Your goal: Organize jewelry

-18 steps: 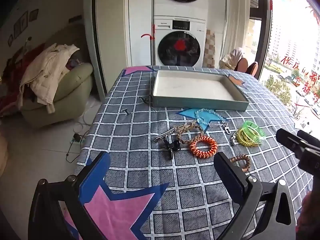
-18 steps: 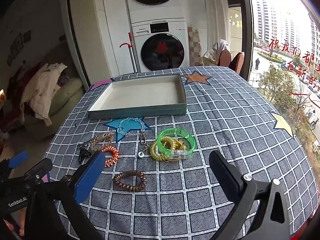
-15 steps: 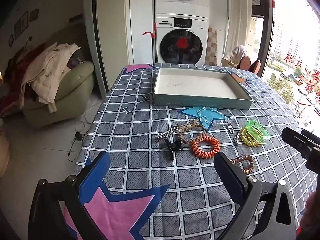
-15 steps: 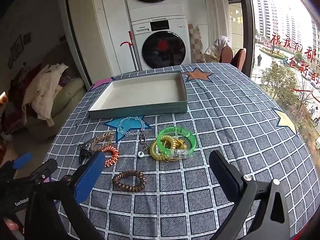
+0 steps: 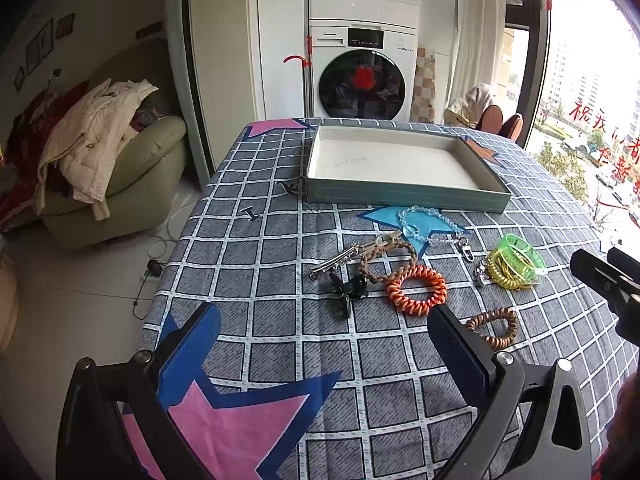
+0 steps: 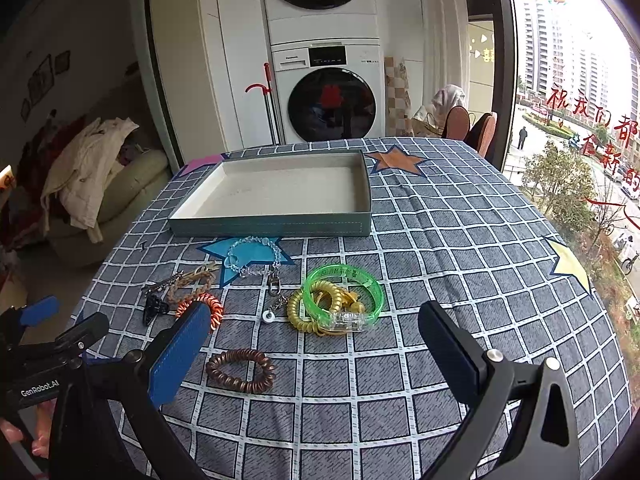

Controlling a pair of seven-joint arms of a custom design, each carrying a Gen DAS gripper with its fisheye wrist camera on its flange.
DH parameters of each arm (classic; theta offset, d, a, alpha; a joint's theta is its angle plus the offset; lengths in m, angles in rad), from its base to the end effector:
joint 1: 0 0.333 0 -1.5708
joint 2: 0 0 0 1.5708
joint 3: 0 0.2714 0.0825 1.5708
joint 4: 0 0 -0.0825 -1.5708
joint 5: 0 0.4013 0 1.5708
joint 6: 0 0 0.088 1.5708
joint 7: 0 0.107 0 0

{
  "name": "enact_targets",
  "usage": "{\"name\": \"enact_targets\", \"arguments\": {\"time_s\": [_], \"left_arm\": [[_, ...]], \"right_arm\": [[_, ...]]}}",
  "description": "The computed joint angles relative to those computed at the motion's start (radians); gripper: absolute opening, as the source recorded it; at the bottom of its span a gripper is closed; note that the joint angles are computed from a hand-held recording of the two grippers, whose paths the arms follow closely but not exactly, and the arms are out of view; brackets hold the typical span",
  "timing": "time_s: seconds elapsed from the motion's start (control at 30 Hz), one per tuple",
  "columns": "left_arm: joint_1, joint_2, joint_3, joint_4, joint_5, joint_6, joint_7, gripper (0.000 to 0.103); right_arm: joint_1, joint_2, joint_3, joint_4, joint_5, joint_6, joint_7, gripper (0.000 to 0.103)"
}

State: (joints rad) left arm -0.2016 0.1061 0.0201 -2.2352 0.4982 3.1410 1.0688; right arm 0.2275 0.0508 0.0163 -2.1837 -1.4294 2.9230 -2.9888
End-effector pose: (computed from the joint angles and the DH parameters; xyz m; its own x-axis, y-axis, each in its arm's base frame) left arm 0.5696 -0.1474 0.3546 -0.1778 -0.9841 0.0004 -0.6858 0.1236 -0.7172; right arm 0.5342 0.1968 0.3485 -0.1098 -0.9894 -0.0945 -0.6165 0.1424 -0.7744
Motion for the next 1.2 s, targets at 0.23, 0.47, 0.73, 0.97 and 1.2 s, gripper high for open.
{"name": "enact_targets", "arguments": {"time_s": [0.23, 0.47, 0.73, 0.97, 1.2], "left_arm": [[-0.012, 0.008, 0.017, 0.013, 0.053, -0.014, -0.052, 0.103], [-0.010, 0.013, 0.019, 0.021, 0.089, -0.023, -0.083, 0.103], [-0.003, 0.016, 0.018, 0.028, 0.145, -0.030, -0.133, 0.103], [0.007, 0.020, 0.007, 0.033, 0.137, -0.039, -0.124, 0.103], [0.009, 0.023, 0.005, 0.034, 0.119, -0.040, -0.108, 0.103]], "right_arm": [[-0.005, -0.009, 0.001, -0.009, 0.007, 0.000, 0.006, 0.103], [-0.005, -0.014, 0.004, -0.021, 0.078, -0.021, -0.069, 0.103], [-0.003, -0.001, 0.000, -0.005, 0.002, -0.001, 0.015, 0.103], [-0.002, 0.006, -0.003, -0.001, 0.016, 0.013, 0.015, 0.103], [-0.001, 0.012, -0.007, 0.000, 0.030, 0.014, 0.006, 0.103]]}}
